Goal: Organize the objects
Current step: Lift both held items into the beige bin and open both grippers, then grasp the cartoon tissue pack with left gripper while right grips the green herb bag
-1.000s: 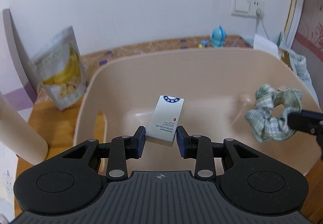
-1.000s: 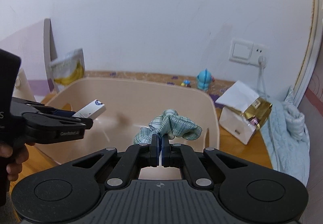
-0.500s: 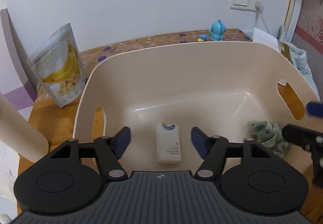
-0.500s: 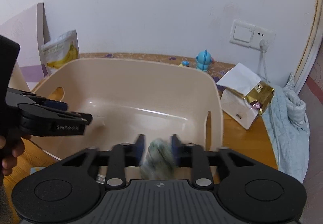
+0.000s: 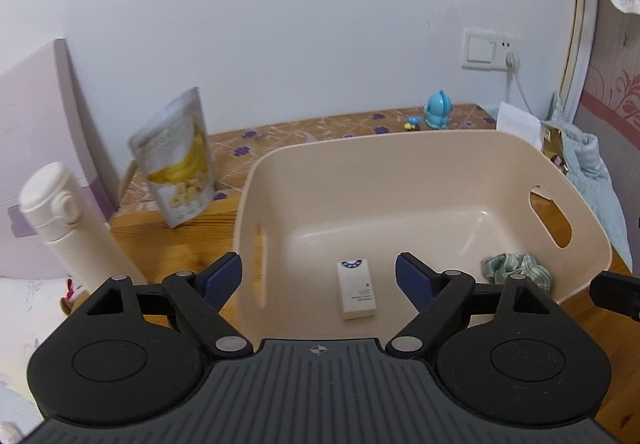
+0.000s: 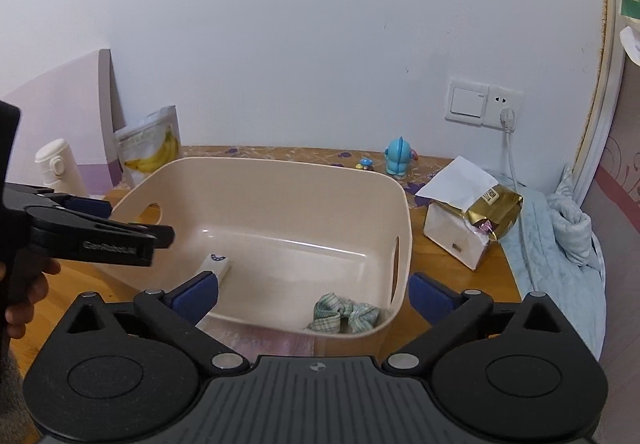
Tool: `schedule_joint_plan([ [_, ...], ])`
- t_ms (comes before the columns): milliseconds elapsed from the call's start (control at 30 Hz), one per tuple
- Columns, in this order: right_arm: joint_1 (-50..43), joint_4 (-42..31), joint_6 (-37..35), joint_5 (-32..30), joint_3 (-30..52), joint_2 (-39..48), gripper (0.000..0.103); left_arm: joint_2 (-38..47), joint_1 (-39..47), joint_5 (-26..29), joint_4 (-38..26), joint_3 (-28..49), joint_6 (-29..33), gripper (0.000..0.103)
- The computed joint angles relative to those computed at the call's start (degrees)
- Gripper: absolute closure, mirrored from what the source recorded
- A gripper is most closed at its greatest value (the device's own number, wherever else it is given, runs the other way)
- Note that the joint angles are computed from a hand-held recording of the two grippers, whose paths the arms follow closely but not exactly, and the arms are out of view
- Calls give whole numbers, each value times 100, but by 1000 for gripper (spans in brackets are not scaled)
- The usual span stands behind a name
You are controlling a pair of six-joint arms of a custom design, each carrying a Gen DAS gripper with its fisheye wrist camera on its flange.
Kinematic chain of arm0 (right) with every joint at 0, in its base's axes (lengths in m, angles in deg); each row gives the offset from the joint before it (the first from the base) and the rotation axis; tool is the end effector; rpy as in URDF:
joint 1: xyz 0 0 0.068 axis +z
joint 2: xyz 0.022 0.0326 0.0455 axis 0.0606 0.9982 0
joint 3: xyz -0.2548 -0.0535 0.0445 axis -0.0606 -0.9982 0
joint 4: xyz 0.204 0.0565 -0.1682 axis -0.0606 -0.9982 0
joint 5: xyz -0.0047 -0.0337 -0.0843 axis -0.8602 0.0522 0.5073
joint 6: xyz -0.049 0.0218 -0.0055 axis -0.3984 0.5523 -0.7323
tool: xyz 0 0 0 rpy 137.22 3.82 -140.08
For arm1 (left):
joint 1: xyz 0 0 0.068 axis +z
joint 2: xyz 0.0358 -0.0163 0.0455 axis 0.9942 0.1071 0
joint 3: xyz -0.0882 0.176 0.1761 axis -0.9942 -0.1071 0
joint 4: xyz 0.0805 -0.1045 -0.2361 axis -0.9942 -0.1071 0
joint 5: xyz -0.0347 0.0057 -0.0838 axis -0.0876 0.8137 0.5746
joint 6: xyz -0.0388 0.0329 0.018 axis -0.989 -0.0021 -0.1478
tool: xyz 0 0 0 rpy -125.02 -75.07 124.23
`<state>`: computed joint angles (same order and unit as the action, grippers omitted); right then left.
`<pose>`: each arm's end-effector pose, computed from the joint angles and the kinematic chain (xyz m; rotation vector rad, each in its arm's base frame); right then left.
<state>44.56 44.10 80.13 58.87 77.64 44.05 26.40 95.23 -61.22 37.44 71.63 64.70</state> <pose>0.1674 0.1243 0.2189 -0.0528 2.2216 0.0937 0.2567 0.0402 0.1941 0.3803 2.2337 -0.0590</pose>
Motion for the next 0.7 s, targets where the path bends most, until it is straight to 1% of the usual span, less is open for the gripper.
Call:
schedule_joint_plan([
  [233,531,-317,411,417,-238,-371,0,-783,797,580,-363,-409,383,16],
  [367,709,-454,706,433,-384,-408,0,-1086,1310,936,-558,-647,656,15],
  [533,969,-428,1110,526,-697,-438,0,-1052,1806,1235,-863,-784,1101,13],
  [700,1073,-191,1323,294,-1063,-434,0,-783,2088,1312,-1038,-928,1611,13],
])
